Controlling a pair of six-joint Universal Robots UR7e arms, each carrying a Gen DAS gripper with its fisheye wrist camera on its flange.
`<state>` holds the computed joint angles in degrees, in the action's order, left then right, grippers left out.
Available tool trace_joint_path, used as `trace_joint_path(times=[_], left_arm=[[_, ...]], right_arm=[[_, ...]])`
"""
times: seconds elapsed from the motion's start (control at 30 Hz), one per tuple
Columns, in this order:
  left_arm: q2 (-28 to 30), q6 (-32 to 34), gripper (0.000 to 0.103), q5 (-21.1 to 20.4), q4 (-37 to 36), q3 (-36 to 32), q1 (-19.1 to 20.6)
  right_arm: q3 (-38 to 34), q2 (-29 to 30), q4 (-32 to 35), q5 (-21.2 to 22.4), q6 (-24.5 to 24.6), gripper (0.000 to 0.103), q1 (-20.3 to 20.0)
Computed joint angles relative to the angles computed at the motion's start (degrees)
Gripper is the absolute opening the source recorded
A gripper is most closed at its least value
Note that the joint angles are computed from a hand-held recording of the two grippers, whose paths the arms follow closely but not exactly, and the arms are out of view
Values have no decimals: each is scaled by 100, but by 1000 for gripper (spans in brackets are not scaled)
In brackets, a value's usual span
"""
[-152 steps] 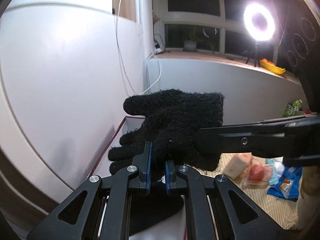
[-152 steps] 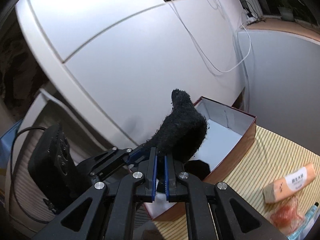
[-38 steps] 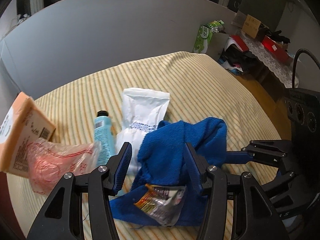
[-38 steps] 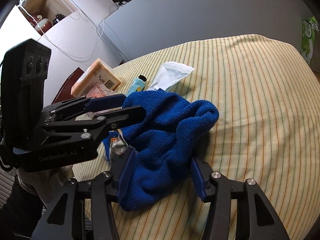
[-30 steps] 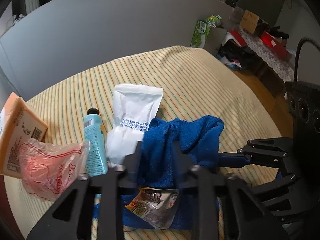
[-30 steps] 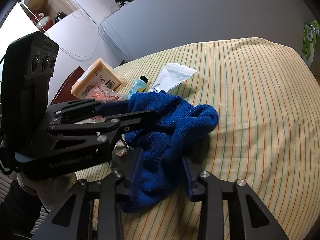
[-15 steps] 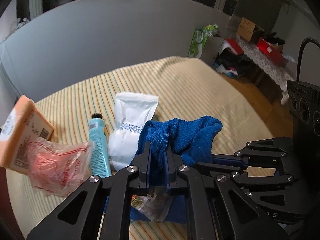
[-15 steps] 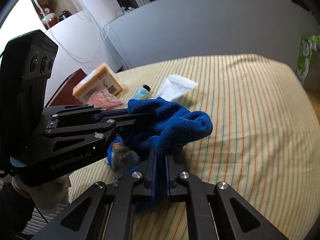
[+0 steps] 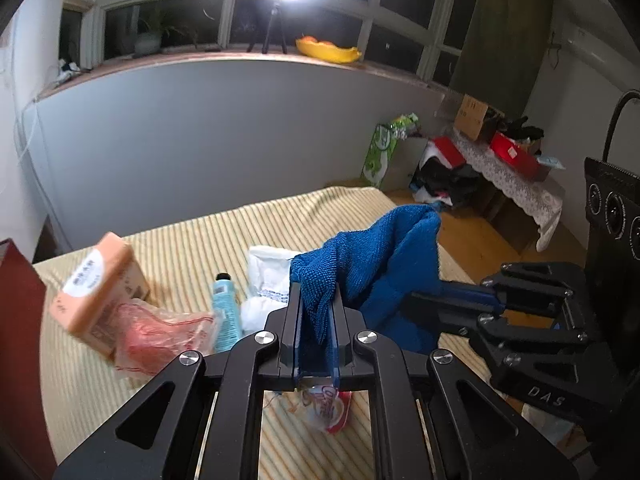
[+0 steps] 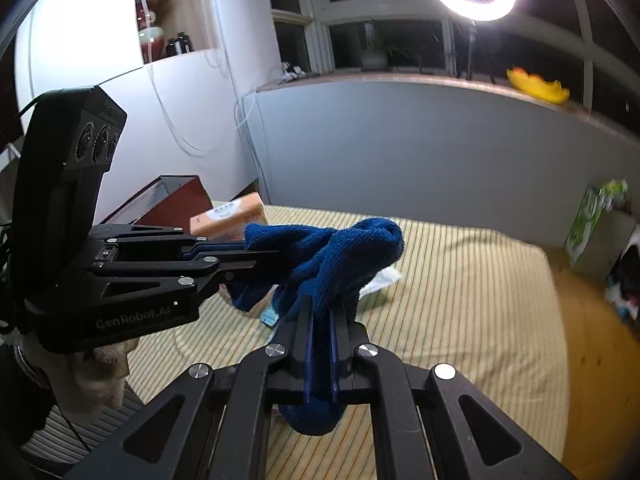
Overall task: Organize soft objects
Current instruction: 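Lift the blue towel with both grippers and carry it over the shoebox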
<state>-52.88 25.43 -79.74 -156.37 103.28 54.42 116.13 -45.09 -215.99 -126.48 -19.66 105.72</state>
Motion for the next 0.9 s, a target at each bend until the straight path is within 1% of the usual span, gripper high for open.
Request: trace_joint_path(times=[0.13,0.33,0.43,0.63,0.9], left_arm=[[-197,-13,9,-84,-27,90,37],[-541,28,9,-172,-208,242,58],[-698,39,9,-170,-293,262,89],[-985,78,9,-47,-415,138,234],[-1260,167,9,363,-601,-144,468]], right_arm=[[-125,69,-56,-266,-248,6,243],[-409,184,42,-341,-430,6,550],[-645,249,195,-342,-517,6,676],[-1256,483,543,-193,-756,6,923],[-2529,1075,1456,337,-907,6,1106]])
